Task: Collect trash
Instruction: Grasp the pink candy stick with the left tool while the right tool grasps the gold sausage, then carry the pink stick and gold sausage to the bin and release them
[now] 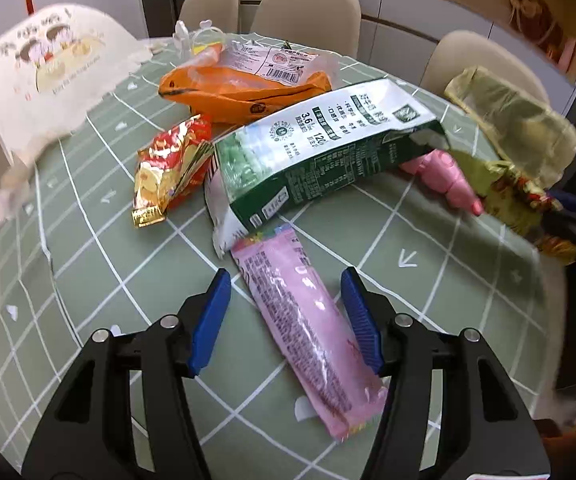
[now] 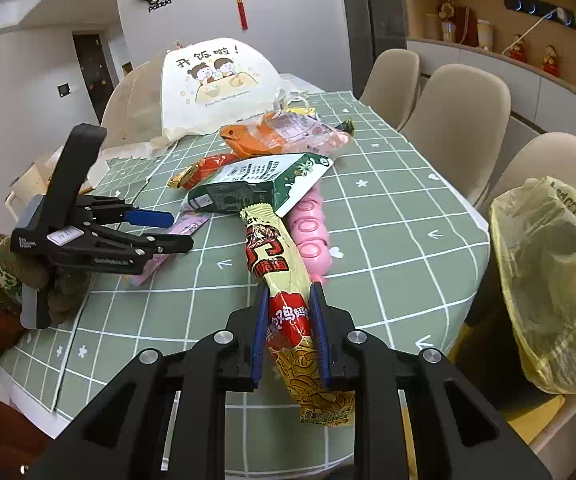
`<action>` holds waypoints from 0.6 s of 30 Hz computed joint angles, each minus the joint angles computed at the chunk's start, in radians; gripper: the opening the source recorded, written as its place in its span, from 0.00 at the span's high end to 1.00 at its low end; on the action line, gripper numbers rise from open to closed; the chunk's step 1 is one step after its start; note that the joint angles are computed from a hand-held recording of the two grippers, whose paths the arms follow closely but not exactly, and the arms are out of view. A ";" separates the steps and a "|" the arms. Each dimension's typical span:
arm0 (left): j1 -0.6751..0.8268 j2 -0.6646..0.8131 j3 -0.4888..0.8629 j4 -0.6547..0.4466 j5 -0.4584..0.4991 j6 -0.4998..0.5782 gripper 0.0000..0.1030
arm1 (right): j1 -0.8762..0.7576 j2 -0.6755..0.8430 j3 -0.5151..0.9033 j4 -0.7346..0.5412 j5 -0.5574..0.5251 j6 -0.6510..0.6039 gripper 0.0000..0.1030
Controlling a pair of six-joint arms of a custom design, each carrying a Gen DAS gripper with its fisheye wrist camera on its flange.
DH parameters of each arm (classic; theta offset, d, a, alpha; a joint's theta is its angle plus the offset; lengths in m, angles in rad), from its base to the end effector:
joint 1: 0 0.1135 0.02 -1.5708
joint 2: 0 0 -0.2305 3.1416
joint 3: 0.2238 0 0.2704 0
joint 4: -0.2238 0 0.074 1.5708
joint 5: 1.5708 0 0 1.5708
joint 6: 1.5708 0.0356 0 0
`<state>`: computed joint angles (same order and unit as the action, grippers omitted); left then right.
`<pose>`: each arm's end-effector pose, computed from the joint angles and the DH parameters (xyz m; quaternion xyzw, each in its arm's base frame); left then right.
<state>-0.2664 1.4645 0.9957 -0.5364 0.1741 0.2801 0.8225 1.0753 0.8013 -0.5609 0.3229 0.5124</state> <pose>0.3035 -0.0892 0.1850 0.2815 0.9146 -0.0816 0.2786 0.1803 0.1776 0.2228 -0.0851 0.9188 0.1020 0.3717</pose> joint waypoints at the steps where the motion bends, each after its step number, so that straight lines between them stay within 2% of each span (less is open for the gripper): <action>1: -0.011 -0.011 -0.012 0.013 -0.016 0.002 0.62 | 0.001 -0.010 -0.002 -0.006 0.003 -0.006 0.80; 2: -0.010 -0.011 -0.011 0.011 -0.008 0.005 0.70 | 0.009 -0.028 -0.005 -0.016 0.018 -0.011 0.80; 5: 0.007 -0.028 -0.006 -0.008 0.047 0.004 0.78 | 0.038 -0.075 -0.004 -0.070 0.104 -0.032 0.80; 10: -0.022 -0.136 -0.020 0.008 0.052 -0.013 0.79 | 0.007 -0.191 -0.031 -0.099 0.109 -0.052 0.80; 13: -0.054 -0.186 0.019 0.005 0.068 -0.050 0.79 | -0.020 -0.247 -0.037 -0.113 0.107 -0.075 0.80; 18: -0.135 -0.150 0.210 0.014 0.123 -0.151 0.79 | -0.095 -0.353 0.020 -0.195 0.156 -0.157 0.80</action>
